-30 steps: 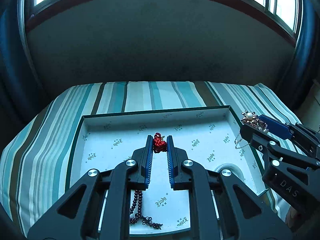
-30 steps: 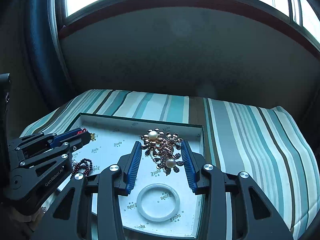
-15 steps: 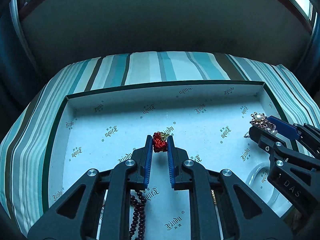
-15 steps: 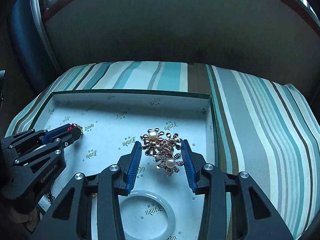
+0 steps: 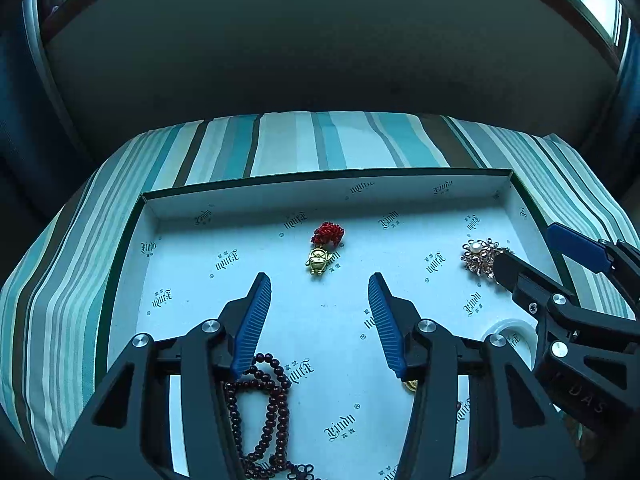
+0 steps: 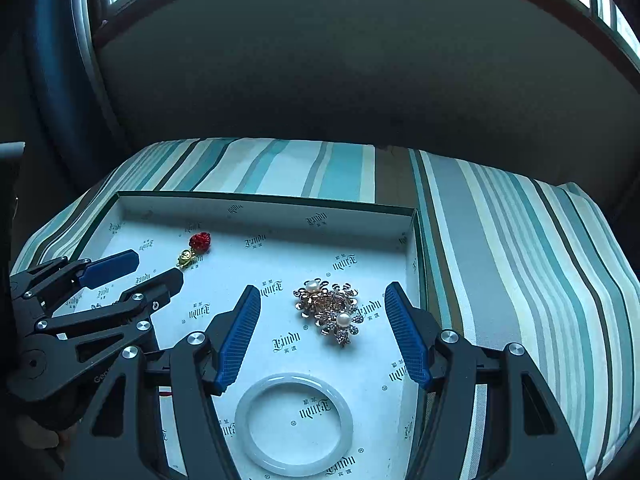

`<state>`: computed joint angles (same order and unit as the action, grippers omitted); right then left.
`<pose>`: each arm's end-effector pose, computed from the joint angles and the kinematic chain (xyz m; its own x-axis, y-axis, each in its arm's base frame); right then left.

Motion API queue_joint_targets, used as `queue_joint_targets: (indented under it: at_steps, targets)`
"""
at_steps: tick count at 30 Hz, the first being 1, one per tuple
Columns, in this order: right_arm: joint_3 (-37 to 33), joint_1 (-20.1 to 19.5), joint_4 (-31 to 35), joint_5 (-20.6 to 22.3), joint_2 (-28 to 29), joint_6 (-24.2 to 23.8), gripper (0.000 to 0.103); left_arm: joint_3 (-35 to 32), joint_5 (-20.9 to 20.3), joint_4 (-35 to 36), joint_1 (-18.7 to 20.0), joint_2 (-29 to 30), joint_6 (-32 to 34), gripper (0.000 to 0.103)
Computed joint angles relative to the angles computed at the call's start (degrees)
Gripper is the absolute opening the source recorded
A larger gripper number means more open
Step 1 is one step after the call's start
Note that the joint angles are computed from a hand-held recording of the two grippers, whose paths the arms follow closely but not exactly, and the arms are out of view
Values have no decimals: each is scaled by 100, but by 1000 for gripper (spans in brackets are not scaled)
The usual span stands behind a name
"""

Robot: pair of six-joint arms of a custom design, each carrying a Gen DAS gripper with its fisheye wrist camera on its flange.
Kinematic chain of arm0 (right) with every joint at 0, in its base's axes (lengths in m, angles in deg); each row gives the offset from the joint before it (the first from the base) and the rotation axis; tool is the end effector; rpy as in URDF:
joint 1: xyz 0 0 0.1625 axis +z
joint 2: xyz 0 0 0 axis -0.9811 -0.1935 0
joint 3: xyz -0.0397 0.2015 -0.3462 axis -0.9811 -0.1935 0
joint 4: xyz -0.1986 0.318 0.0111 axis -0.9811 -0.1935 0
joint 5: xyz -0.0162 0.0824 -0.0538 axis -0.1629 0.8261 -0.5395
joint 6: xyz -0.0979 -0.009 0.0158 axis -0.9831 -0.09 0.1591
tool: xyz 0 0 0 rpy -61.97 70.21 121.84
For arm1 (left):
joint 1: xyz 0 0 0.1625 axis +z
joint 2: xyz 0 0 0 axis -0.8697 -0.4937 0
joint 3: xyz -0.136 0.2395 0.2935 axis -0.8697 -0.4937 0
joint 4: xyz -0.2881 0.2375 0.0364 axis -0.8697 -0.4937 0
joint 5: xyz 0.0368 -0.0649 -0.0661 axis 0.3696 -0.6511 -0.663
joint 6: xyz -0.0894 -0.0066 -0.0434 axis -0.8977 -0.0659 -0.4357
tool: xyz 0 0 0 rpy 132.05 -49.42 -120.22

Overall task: Organize jewelry
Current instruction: 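Carry the charm and flower brooch into the white tray and open both grippers, then move both grippers back over the cloth toward the remaining jewelry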

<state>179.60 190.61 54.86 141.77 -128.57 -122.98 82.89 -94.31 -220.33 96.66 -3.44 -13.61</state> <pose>0.1629 -0.2873 0.1731 -0.6711 0.4497 0.5893 -0.2058 0.6507 -0.7309 -0.2617 -0.4213 0.0549 -0.5034 0.6903 -0.5197 0.8181 0.5743 -0.0295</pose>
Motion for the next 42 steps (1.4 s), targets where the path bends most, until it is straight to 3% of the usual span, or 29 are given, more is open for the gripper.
queue_joint_targets:
  at_steps: [4,11,16,20,24,29,34,42]
  targets:
    - [-102,555,469,327,161,611,63,360,-17,-9,-155,-536,109,54]
    - [-413,1432,1983,607,1129,2584,50,1140,99,263,-356,-1679,-53,54]
    - [-406,1892,2539,309,1678,3709,45,1639,223,867,-412,-2568,-308,54]
    - [-395,2151,2707,-24,2064,4170,41,1915,299,1459,-428,-3241,-578,54]
    - [-397,2328,2733,-347,2398,4415,35,2182,406,2045,-551,-3859,-872,54]
    - [-337,2295,2556,-588,2573,4366,32,2398,457,2635,-624,-4412,-1170,53]
    - [-371,2280,2512,-675,2615,4226,31,2427,472,2919,-542,-4620,-1307,54]
    - [-476,2124,2405,-813,2703,3828,30,2417,426,2801,-437,-4502,-1251,53]
